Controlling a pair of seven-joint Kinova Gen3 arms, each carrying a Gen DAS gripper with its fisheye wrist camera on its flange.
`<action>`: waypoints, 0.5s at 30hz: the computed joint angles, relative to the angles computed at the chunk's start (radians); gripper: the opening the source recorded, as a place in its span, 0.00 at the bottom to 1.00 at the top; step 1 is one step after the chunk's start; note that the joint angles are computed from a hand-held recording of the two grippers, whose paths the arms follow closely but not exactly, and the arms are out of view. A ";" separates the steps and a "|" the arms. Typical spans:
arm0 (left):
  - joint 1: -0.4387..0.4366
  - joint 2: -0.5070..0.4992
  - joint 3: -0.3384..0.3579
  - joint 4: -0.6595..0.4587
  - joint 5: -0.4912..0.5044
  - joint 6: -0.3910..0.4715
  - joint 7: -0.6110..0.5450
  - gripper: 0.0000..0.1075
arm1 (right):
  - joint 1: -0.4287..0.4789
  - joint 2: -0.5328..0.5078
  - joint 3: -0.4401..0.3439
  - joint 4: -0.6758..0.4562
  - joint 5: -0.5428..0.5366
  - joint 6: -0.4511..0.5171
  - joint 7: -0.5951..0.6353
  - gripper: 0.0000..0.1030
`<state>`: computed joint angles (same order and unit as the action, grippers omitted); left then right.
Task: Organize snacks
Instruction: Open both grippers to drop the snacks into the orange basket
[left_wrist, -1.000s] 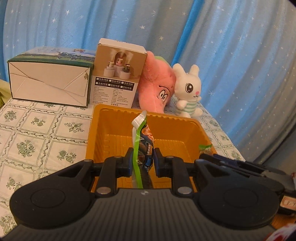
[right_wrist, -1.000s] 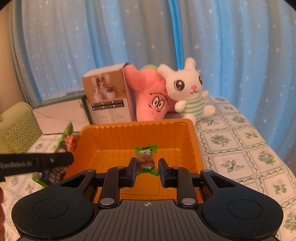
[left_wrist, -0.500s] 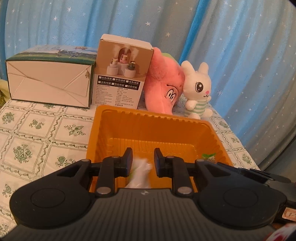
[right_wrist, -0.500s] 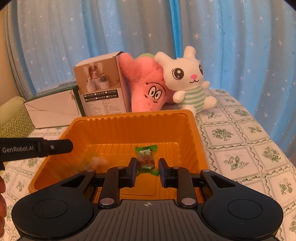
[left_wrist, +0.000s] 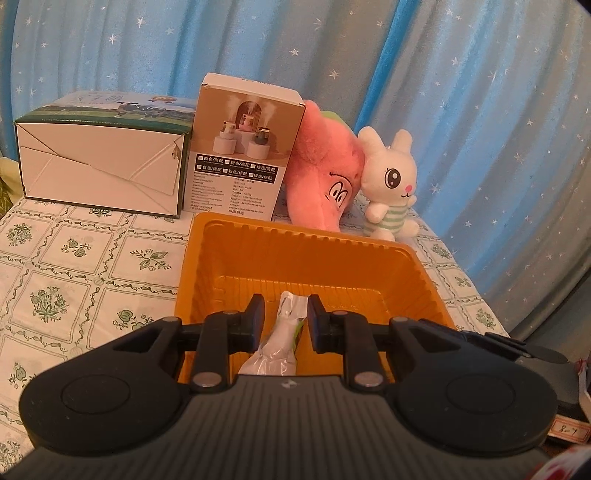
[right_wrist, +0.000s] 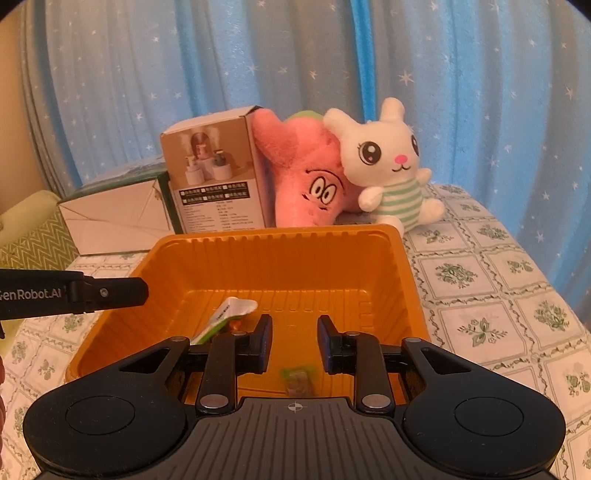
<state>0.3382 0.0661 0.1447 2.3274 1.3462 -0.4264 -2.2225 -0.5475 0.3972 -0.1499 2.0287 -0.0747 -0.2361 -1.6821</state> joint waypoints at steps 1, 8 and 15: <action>0.002 0.000 0.001 0.001 0.007 -0.004 -0.006 0.20 | -0.001 0.000 0.000 0.006 0.001 -0.012 0.001 0.39; 0.019 -0.023 0.020 0.012 0.068 -0.046 -0.049 0.20 | -0.039 -0.024 0.039 0.025 -0.039 -0.025 0.031 0.46; 0.080 -0.074 0.082 0.040 0.200 -0.147 -0.113 0.22 | -0.075 -0.084 0.058 0.093 -0.099 -0.079 0.086 0.46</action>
